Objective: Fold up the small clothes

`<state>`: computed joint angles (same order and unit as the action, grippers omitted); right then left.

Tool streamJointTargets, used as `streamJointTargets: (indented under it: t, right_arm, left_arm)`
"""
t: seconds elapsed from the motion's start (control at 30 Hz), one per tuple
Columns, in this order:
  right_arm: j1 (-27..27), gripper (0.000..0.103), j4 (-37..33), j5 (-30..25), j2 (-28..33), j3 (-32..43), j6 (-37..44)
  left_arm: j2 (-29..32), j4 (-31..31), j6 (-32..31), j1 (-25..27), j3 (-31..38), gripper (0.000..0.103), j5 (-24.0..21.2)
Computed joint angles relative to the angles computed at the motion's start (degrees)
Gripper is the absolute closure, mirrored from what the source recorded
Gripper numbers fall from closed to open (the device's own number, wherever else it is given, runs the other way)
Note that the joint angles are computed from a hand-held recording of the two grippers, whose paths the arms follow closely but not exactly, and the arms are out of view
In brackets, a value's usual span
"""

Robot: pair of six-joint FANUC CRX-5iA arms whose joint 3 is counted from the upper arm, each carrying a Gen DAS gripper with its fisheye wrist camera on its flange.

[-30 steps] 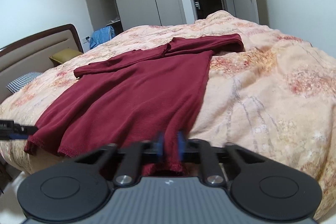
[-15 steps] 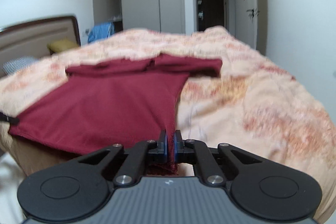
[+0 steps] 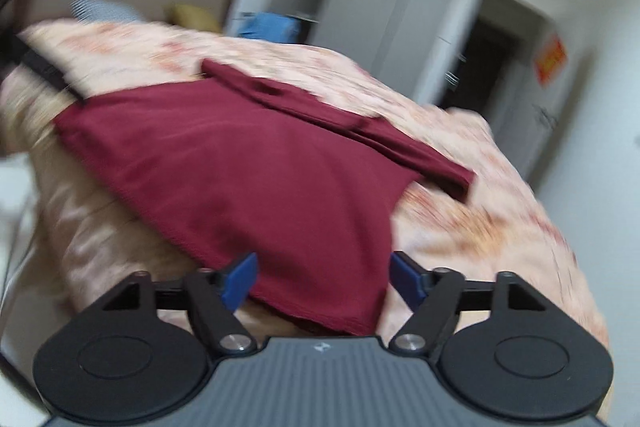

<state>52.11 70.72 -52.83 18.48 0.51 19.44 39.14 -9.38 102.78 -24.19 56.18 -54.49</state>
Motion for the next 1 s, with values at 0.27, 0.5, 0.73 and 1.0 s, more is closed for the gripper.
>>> streamJointTargets:
  t: [0.27,0.5,0.73,1.0]
  right_arm:
    - [1.6,0.016,-2.2,0.8,5.7,5.1,16.4]
    - [0.4,0.041,6.5,2.1,9.4,5.5,18.8]
    - [-0.5,0.089,3.5,7.9,7.5,5.2,22.7]
    - [-2.3,0.094,-18.3,13.7,4.5,12.9,21.7]
  left_arm:
    - [1.2,-1.2,-7.4,-2.3,1.9,0.001,0.9]
    - [3.3,3.1,-12.8,-2.7,4.4,0.001,-0.4]
    - [-2.7,15.5,-27.2,-1.1,-11.2,0.001,12.7]
    - [-1.4,13.9,-37.2,-4.2,-11.2,0.001,12.5]
